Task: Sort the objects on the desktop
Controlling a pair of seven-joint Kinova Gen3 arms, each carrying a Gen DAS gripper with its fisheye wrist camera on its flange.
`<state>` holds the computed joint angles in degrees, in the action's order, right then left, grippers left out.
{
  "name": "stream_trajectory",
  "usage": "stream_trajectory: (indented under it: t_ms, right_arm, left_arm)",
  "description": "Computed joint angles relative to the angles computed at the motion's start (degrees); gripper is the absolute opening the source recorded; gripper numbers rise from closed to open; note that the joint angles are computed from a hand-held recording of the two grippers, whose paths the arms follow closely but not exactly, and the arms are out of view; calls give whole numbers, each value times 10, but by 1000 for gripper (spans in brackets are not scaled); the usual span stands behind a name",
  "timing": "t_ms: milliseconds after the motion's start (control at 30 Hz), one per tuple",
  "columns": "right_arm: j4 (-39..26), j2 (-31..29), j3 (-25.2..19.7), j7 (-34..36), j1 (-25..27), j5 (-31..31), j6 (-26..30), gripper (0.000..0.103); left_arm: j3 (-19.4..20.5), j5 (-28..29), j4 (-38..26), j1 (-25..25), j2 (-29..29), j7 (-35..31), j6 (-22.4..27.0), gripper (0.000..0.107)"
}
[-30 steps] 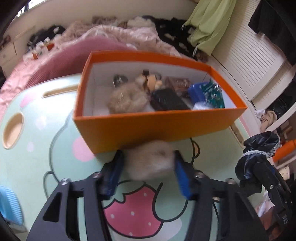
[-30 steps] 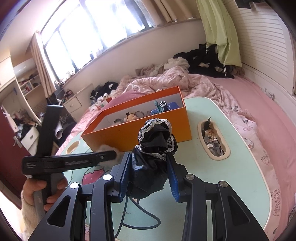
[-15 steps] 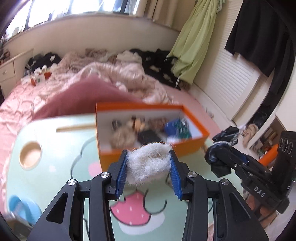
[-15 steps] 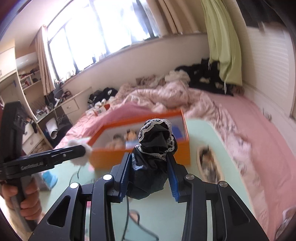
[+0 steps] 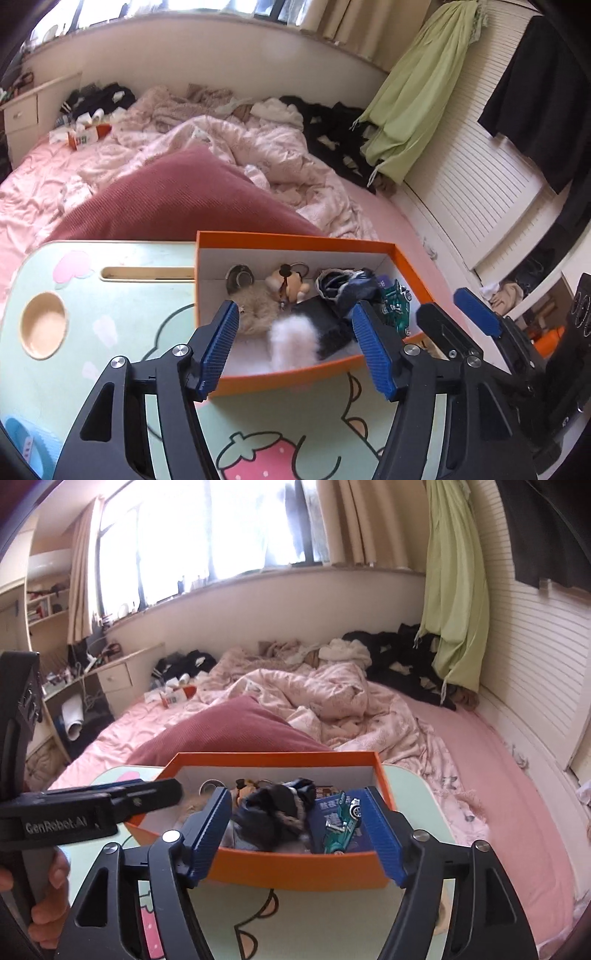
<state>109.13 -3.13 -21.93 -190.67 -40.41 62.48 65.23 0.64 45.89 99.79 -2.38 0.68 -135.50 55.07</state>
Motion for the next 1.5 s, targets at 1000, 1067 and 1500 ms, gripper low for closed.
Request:
stream_trajectory:
  t_ms: [1000,1067,1500]
  right_arm:
    - [45,38,-2,-42,-92,-142,47,103]
    - [50,36,-4,-45,-91,-140,44,103]
    - [49,36,-10,-48,-92,-135,46,103]
  left_arm:
    - [-31,-218,204,83,-115,75,-167,103]
    - [-32,-213,202,82,-114,69,-166,103]
    - [-38,-187,201,76,-112,27,-157,103]
